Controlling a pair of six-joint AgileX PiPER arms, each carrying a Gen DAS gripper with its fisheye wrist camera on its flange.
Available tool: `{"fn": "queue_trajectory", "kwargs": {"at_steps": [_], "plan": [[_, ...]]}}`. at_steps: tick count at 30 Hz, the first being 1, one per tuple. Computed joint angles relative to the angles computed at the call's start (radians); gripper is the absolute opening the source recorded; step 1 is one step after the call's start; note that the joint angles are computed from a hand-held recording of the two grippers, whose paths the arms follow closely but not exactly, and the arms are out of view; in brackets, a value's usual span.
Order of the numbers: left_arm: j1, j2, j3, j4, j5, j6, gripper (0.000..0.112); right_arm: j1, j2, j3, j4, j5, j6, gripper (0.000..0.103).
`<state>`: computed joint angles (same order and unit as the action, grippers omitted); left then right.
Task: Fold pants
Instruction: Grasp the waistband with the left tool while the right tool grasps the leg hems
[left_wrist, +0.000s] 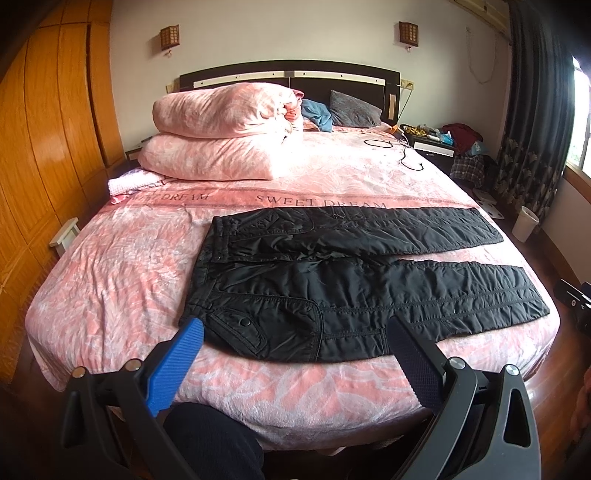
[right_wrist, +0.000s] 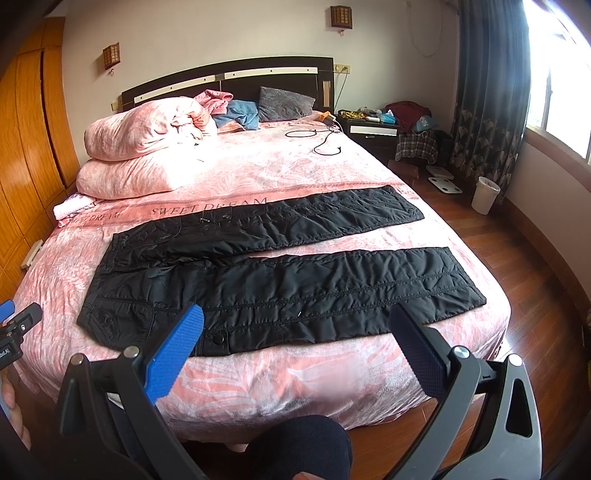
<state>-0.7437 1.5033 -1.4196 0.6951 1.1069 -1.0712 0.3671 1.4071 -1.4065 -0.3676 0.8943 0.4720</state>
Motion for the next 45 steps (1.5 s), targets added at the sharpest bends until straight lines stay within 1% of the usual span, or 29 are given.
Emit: {"fn": "queue_trajectory", "kwargs": {"at_steps": [2, 5, 7, 8, 10, 12, 13, 14, 15, 16, 17, 18, 19, 22, 24, 26, 27, 29, 30, 32, 35, 37, 39, 40, 41, 42, 43, 44, 45], "plan": [[0.000, 0.016, -0.021, 0.001, 0.004, 0.002, 0.099, 0.000, 0.009, -0.006, -0.026, -0.004, 0.008, 0.101], [0.017, 0.034, -0.018, 0.012, -0.038, 0.004, 0.099, -0.023, 0.026, -0.020, -0.002, -0.016, -0.024, 0.101], [0.051, 0.028, 0.010, -0.032, -0.129, 0.046, 0.099, -0.033, 0.039, -0.031, 0.010, -0.023, -0.042, 0.101], [0.077, 0.021, 0.016, -0.087, -0.164, 0.103, 0.099, -0.036, 0.048, -0.032, -0.004, -0.030, -0.040, 0.101], [0.162, -0.010, 0.066, -0.281, -0.308, 0.262, 0.099, -0.039, 0.063, -0.035, -0.048, -0.036, -0.020, 0.101], [0.243, -0.047, 0.155, -0.481, -0.479, 0.351, 0.099, -0.055, 0.073, -0.032, -0.055, -0.053, -0.026, 0.101], [0.282, -0.047, 0.175, -0.581, -0.521, 0.414, 0.099, -0.065, 0.081, -0.035, -0.052, -0.062, -0.037, 0.101], [0.314, -0.033, 0.173, -0.653, -0.524, 0.474, 0.099, -0.078, 0.090, -0.035, -0.050, -0.075, -0.049, 0.101], [0.337, -0.006, 0.149, -0.686, -0.486, 0.528, 0.099, -0.087, 0.095, -0.030, -0.048, -0.091, -0.057, 0.101], [0.362, 0.030, 0.115, -0.678, -0.432, 0.561, 0.099, -0.104, 0.102, -0.024, -0.035, -0.112, -0.076, 0.101], [0.373, 0.057, 0.097, -0.630, -0.403, 0.554, 0.099, -0.123, 0.106, -0.020, -0.005, -0.132, -0.106, 0.101], [0.389, 0.086, 0.082, -0.603, -0.375, 0.557, 0.099, -0.159, 0.114, 0.000, 0.066, -0.181, -0.172, 0.101], [0.428, 0.118, 0.076, -0.616, -0.355, 0.588, 0.099, -0.198, 0.132, -0.005, 0.160, -0.195, -0.258, 0.101], [0.580, 0.180, 0.099, -0.802, -0.352, 0.769, 0.099, -0.311, 0.177, 0.020, 0.460, -0.268, -0.524, 0.101], [0.692, 0.196, 0.150, -0.881, -0.389, 0.793, 0.099, -0.379, 0.240, -0.003, 0.619, -0.241, -0.687, 0.101], [0.785, 0.185, 0.223, -0.985, -0.469, 0.829, 0.099, -0.423, 0.311, -0.036, 0.699, -0.179, -0.758, 0.101], [0.831, 0.196, 0.236, -1.062, -0.480, 0.883, 0.099, -0.433, 0.335, -0.042, 0.708, -0.163, -0.771, 0.101], [0.914, 0.263, 0.204, -1.178, -0.419, 0.978, 0.099, -0.440, 0.356, -0.012, 0.718, -0.178, -0.801, 0.101], [0.957, 0.303, 0.194, -1.277, -0.397, 1.045, 0.099, -0.440, 0.361, 0.001, 0.716, -0.187, -0.808, 0.101], [0.995, 0.365, 0.172, -1.375, -0.362, 1.097, 0.099, -0.440, 0.367, 0.034, 0.720, -0.212, -0.821, 0.101], [1.013, 0.443, 0.157, -1.403, -0.364, 1.077, 0.099, -0.462, 0.386, 0.059, 0.766, -0.217, -0.856, 0.101], [1.017, 0.474, 0.156, -1.473, -0.367, 1.108, 0.099, -0.492, 0.422, 0.040, 0.810, -0.184, -0.877, 0.101], [1.016, 0.482, 0.164, -1.499, -0.396, 1.131, 0.099, -0.537, 0.465, 0.010, 0.879, -0.131, -0.908, 0.101], [1.009, 0.482, 0.164, -1.488, -0.414, 1.122, 0.092, -0.562, 0.496, -0.021, 0.912, -0.090, -0.928, 0.101], [1.005, 0.491, 0.148, -1.462, -0.418, 1.100, 0.076, -0.575, 0.516, -0.048, 0.919, -0.062, -0.926, 0.100], [0.999, 0.501, 0.127, -1.413, -0.421, 1.049, 0.067, -0.600, 0.543, -0.085, 0.935, -0.024, -0.925, 0.100], [1.001, 0.498, 0.133, -1.390, -0.434, 1.014, 0.053, -0.626, 0.563, -0.112, 0.960, 0.009, -0.933, 0.100], [1.007, 0.496, 0.140, -1.406, -0.443, 1.013, 0.045, -0.658, 0.588, -0.150, 0.981, 0.051, -0.939, 0.100], [1.017, 0.489, 0.164, -1.450, -0.462, 1.037, 0.042, -0.694, 0.625, -0.205, 0.985, 0.097, -0.926, 0.099]]}}
